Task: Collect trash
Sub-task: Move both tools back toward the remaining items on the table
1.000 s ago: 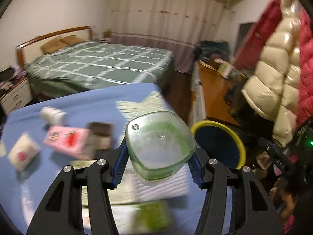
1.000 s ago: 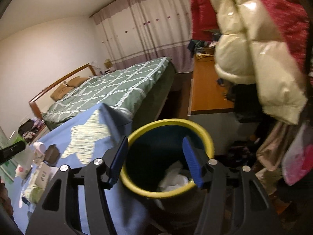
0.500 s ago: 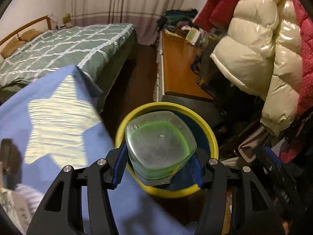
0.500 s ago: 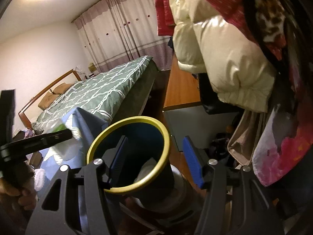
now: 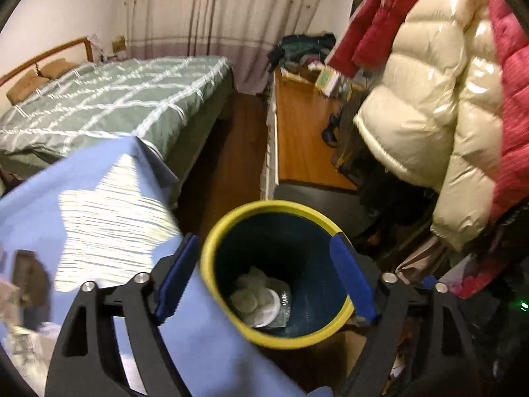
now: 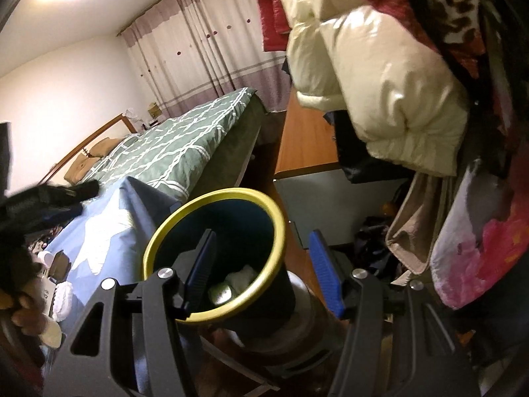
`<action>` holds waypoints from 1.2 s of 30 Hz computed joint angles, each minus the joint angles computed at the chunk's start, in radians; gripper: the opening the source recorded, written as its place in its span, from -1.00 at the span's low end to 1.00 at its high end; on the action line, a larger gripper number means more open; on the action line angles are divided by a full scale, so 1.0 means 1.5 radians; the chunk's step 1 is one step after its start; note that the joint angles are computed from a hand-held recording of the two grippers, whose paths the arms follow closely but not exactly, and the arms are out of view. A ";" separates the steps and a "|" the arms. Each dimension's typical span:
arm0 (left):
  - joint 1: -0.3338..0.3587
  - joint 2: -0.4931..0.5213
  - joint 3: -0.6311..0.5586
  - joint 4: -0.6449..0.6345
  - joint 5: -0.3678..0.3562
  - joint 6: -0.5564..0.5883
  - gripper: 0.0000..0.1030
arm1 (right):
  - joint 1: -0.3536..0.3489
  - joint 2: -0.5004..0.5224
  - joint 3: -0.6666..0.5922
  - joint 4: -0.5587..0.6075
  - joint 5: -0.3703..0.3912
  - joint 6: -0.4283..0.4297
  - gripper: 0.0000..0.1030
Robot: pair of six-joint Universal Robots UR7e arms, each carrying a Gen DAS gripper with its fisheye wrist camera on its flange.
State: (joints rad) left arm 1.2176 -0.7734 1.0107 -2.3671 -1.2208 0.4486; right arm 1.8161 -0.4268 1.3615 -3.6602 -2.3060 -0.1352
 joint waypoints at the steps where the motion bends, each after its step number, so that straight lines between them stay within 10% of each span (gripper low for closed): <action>1: 0.001 -0.015 0.012 -0.011 -0.001 0.005 0.66 | 0.002 0.004 -0.006 0.007 0.001 -0.002 0.08; 15: 0.093 -0.190 0.091 -0.184 0.077 0.066 0.77 | 0.055 0.095 -0.144 0.129 0.002 -0.042 0.11; 36: 0.258 -0.167 -0.017 -0.265 0.072 0.006 0.79 | 0.111 0.281 -0.475 0.504 0.079 -0.011 0.11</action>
State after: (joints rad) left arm 1.6053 -1.0241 0.9845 -2.7641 -1.1133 0.4572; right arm 1.9823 -0.0048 0.6487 -2.9046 -2.1873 -0.1516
